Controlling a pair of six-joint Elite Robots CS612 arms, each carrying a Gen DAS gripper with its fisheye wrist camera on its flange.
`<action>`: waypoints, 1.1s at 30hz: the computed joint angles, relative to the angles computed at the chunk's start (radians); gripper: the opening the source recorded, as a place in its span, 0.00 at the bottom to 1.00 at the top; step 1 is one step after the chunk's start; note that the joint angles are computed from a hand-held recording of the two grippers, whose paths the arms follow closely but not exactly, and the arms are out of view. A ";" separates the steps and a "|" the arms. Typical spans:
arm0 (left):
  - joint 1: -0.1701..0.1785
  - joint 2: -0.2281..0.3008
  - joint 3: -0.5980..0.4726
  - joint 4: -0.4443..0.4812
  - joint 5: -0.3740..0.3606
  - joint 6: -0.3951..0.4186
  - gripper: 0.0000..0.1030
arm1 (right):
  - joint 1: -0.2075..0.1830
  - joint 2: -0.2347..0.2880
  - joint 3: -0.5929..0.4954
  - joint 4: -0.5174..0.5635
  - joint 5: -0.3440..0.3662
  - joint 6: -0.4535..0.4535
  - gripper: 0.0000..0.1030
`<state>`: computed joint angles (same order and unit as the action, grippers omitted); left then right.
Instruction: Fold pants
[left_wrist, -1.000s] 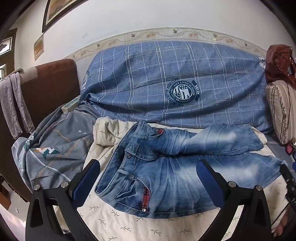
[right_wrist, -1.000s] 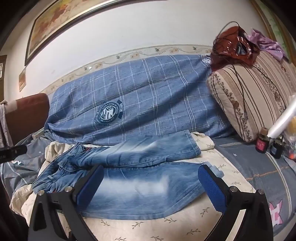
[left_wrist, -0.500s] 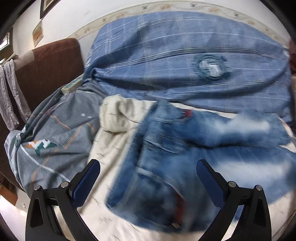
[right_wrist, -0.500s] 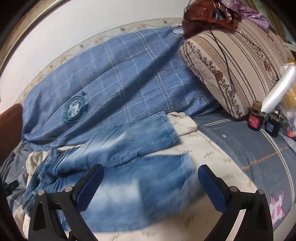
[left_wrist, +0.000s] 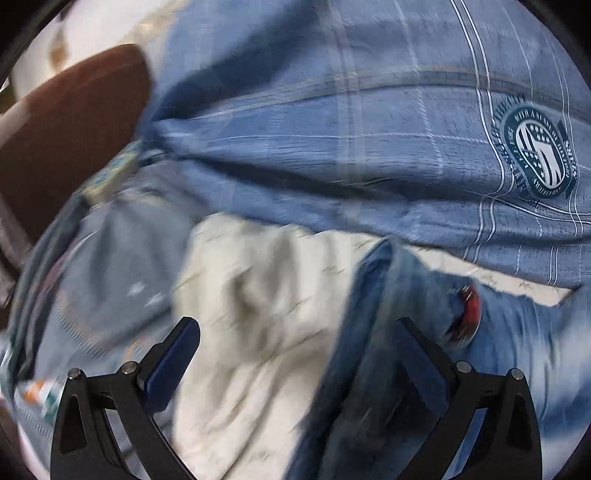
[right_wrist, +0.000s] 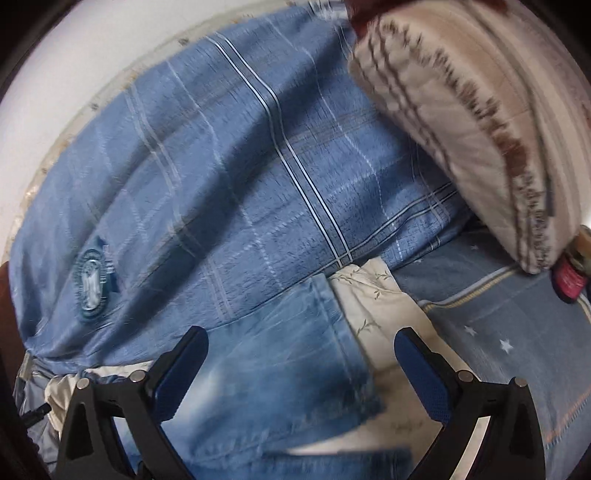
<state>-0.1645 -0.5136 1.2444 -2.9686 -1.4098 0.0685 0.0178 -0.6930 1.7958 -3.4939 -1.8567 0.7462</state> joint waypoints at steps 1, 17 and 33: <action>-0.006 0.018 -0.040 0.042 0.005 0.002 1.00 | -0.010 0.004 -0.009 0.017 0.015 -0.004 0.96; -0.043 0.122 -0.176 0.122 -0.067 0.049 0.32 | -0.112 -0.103 0.223 0.018 0.251 0.019 0.91; -0.084 0.002 0.020 -0.053 0.035 0.006 0.04 | -0.081 -0.006 0.359 -0.352 0.574 0.309 0.53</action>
